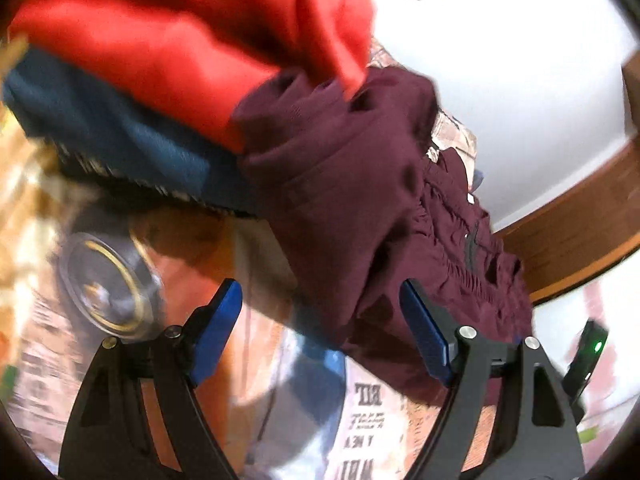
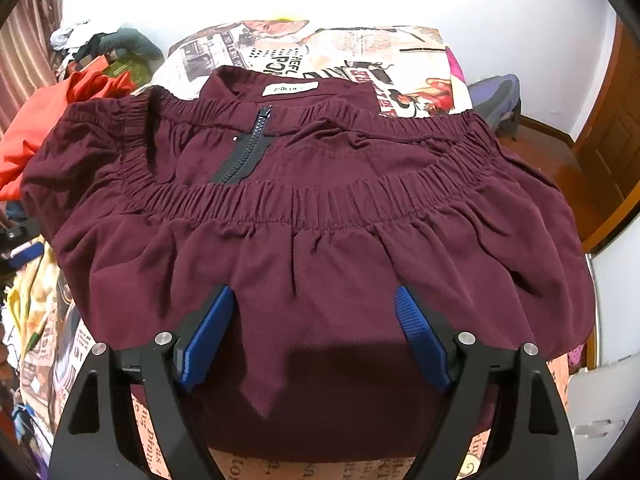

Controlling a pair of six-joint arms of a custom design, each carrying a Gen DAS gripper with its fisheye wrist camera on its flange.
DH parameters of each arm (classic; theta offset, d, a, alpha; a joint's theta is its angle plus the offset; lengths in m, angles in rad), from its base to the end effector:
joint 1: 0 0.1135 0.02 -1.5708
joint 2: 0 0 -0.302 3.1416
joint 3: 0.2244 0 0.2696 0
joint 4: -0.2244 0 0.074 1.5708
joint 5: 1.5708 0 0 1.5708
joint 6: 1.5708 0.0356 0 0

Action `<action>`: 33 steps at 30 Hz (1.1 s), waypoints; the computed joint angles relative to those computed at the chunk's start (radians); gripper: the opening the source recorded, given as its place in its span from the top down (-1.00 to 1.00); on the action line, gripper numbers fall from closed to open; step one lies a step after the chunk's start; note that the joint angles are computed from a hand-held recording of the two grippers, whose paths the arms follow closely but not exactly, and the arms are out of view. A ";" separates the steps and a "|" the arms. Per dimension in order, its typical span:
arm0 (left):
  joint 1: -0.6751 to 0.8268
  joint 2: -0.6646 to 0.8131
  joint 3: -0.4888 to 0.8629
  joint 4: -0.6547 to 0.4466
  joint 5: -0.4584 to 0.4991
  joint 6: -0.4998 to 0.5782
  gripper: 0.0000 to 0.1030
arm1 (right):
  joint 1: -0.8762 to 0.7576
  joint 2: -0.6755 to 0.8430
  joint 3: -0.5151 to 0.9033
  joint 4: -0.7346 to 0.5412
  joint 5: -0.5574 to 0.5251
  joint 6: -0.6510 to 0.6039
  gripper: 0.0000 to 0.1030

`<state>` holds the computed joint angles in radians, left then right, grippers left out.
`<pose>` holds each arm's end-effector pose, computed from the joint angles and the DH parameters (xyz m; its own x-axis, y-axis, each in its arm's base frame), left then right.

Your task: Fold large clothes

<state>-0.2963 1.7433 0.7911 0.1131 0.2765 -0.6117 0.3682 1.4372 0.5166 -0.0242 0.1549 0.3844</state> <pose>0.3276 -0.1102 0.1511 -0.8441 -0.3199 -0.4303 -0.0359 0.8344 -0.5500 0.2358 0.0851 0.1514 -0.8026 0.0875 -0.5900 0.0320 0.9941 0.1038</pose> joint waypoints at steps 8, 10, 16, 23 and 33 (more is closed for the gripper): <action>-0.001 0.181 0.091 0.137 0.116 -0.113 -0.56 | -0.004 -0.002 0.004 -0.014 -0.002 -0.014 -0.58; -0.014 0.208 0.126 0.138 0.102 -0.109 -0.56 | -0.004 -0.002 0.006 -0.018 -0.003 -0.019 -0.58; -0.094 0.188 0.137 0.144 -0.101 -0.127 -0.17 | -0.003 -0.003 0.013 -0.037 -0.003 -0.024 -0.59; -0.126 0.083 0.123 0.116 -0.137 -0.154 0.65 | 0.006 -0.014 0.056 -0.121 -0.003 -0.034 -0.58; -0.228 -0.158 0.173 0.061 -0.187 -0.086 0.77 | 0.042 -0.138 0.119 -0.232 -0.022 -0.036 -0.58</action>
<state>-0.5243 1.5848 0.9640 0.1741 0.0897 -0.6973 0.4098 1.2993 0.6352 -0.2561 0.1328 0.3479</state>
